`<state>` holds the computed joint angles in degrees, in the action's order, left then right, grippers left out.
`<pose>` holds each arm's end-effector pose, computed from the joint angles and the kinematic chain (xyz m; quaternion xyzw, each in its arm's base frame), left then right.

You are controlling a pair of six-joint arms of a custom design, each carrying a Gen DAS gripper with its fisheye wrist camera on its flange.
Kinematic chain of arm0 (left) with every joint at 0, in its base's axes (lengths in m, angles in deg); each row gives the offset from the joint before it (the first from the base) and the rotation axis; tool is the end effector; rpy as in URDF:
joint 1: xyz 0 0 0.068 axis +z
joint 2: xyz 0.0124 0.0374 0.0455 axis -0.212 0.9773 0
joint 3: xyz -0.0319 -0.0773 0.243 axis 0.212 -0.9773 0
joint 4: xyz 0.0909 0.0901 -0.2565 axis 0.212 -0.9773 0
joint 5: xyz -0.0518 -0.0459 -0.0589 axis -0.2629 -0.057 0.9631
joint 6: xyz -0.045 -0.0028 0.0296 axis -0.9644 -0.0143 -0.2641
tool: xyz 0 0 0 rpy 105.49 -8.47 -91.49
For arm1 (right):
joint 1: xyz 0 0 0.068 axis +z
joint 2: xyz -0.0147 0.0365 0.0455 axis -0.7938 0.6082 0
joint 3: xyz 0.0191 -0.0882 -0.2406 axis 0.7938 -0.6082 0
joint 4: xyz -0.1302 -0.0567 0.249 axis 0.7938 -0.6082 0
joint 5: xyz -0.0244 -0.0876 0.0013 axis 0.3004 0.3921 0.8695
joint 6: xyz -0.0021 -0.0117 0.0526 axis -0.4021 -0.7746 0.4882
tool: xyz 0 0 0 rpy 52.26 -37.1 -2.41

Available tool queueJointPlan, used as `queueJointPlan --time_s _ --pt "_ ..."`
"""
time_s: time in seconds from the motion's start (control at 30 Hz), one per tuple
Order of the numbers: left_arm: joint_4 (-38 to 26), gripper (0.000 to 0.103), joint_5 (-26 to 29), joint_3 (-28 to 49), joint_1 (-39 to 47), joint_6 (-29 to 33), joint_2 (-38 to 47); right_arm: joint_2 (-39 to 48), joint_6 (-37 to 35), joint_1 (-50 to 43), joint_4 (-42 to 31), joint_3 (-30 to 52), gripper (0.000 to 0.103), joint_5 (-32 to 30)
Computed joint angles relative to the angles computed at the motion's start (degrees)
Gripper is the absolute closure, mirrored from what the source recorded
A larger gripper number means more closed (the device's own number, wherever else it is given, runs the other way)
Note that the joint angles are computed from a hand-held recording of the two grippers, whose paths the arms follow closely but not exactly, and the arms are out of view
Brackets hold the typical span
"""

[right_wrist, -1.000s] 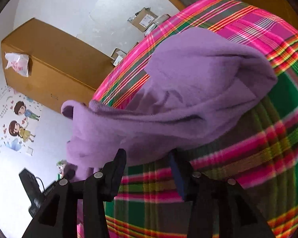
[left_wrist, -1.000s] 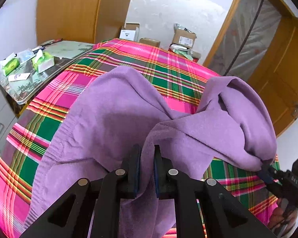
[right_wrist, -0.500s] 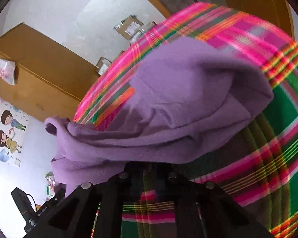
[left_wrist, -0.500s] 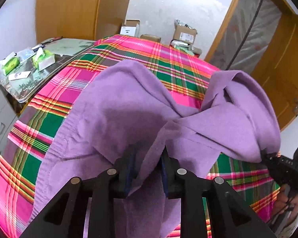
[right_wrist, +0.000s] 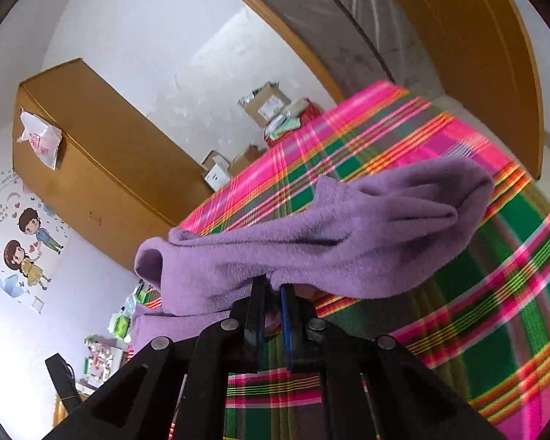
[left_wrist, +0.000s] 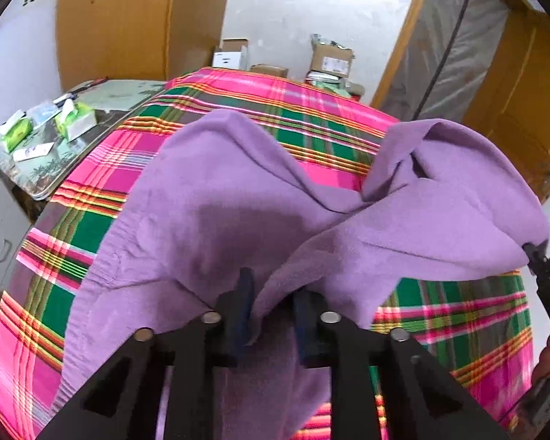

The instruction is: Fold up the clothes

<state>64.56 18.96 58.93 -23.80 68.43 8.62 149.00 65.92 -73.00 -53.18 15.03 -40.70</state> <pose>0.3387 -0.0743 0.1970 0.0389 0.9355 -0.1280 0.3271 0.2831 -0.0855 0.2040 0.2151 0.8411 0.2614 0.4217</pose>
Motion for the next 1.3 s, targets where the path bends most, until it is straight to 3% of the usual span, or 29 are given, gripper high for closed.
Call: queueJointPlan --time_s 0.2,0.97,1.3 --pt "-0.09 0.094 1.21 -3.19 -2.63 1.31 -4.68 -5.62 -1.23 -3.63 -2.27 -1.10 0.095 0.24" --pt "-5.98 0.094 4.29 -13.42 -8.87 4.23 -18.41 -24.42 -12.26 -21.47 -16.35 -10.38 0.095 -6.60" --pt "-6.44 0.094 4.31 -15.86 -10.68 3.58 -20.35 -26.34 -19.04 -30.97 -22.01 -13.28 0.095 -10.78"
